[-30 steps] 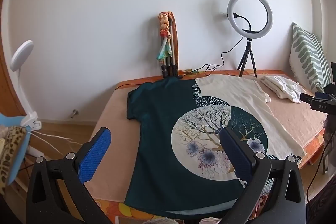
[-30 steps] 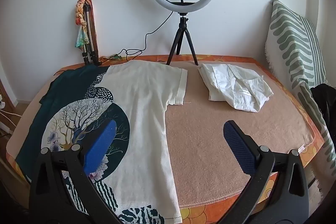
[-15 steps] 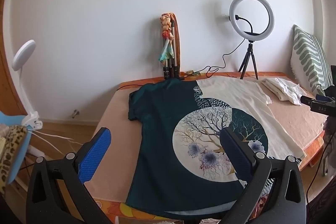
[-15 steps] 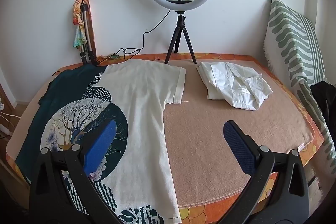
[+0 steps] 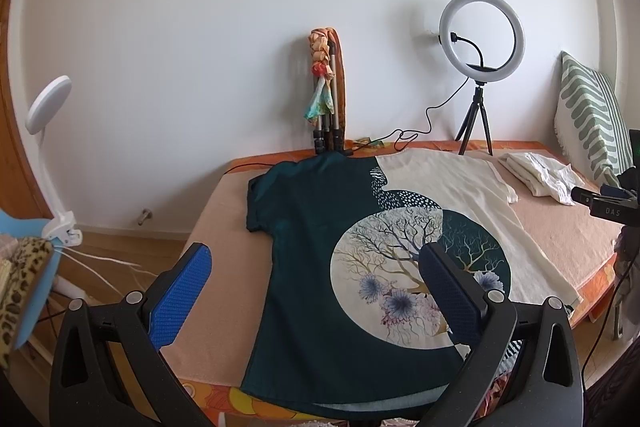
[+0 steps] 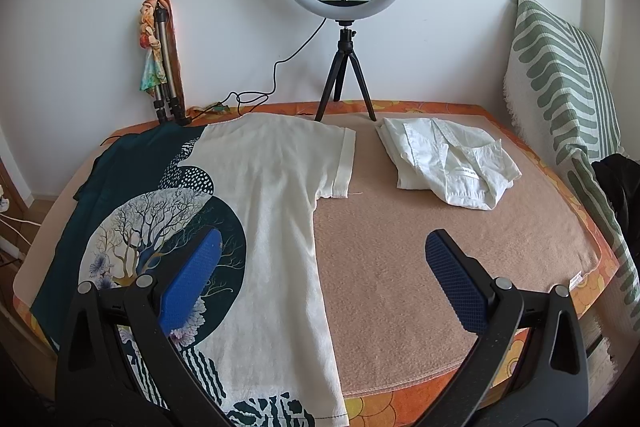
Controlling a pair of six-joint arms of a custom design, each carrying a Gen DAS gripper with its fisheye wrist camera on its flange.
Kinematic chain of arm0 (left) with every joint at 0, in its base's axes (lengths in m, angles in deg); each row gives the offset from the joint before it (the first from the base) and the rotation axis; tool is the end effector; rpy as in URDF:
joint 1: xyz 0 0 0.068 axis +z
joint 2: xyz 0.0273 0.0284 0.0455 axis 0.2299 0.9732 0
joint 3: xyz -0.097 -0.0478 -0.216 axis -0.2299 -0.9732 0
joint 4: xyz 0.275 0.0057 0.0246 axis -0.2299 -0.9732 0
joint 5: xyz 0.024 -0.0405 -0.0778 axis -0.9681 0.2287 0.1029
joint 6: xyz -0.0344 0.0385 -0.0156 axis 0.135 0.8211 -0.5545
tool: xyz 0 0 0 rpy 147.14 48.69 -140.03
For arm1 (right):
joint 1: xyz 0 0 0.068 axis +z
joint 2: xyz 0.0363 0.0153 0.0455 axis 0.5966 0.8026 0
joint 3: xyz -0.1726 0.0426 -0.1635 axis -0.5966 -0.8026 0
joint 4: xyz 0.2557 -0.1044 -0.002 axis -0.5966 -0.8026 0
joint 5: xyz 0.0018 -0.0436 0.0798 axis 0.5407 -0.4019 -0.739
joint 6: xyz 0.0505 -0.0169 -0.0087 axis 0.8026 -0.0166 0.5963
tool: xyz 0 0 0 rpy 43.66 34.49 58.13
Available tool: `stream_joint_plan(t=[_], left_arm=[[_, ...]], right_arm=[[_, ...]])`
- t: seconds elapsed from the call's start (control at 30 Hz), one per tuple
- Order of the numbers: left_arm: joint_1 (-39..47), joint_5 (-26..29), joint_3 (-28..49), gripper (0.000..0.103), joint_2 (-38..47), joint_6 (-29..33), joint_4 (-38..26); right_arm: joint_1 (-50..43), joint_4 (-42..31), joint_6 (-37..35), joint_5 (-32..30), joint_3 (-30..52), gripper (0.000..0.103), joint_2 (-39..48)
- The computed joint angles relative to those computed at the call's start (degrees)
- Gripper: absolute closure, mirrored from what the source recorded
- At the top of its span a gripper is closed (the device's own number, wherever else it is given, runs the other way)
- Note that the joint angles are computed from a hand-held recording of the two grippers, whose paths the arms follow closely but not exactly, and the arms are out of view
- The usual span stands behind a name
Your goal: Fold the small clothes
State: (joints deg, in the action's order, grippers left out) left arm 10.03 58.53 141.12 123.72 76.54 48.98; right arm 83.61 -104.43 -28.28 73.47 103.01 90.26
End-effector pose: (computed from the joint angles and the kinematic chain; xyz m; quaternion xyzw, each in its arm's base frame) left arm 0.2284 -0.0146 0.3519 0.0723 0.8608 -0.0108 0.5037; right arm 0.1435 0.1164 0.2602 0.0810 0.8707 -0.0445 0.4830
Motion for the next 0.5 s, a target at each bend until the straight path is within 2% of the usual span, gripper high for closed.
stream_joint_plan(t=[0.5], left_arm=[[0.1, 0.2, 0.6, 0.0, 0.3, -0.4, -0.2]], right_arm=[[0.1, 0.0, 0.2, -0.1, 0.0, 0.0, 0.1]])
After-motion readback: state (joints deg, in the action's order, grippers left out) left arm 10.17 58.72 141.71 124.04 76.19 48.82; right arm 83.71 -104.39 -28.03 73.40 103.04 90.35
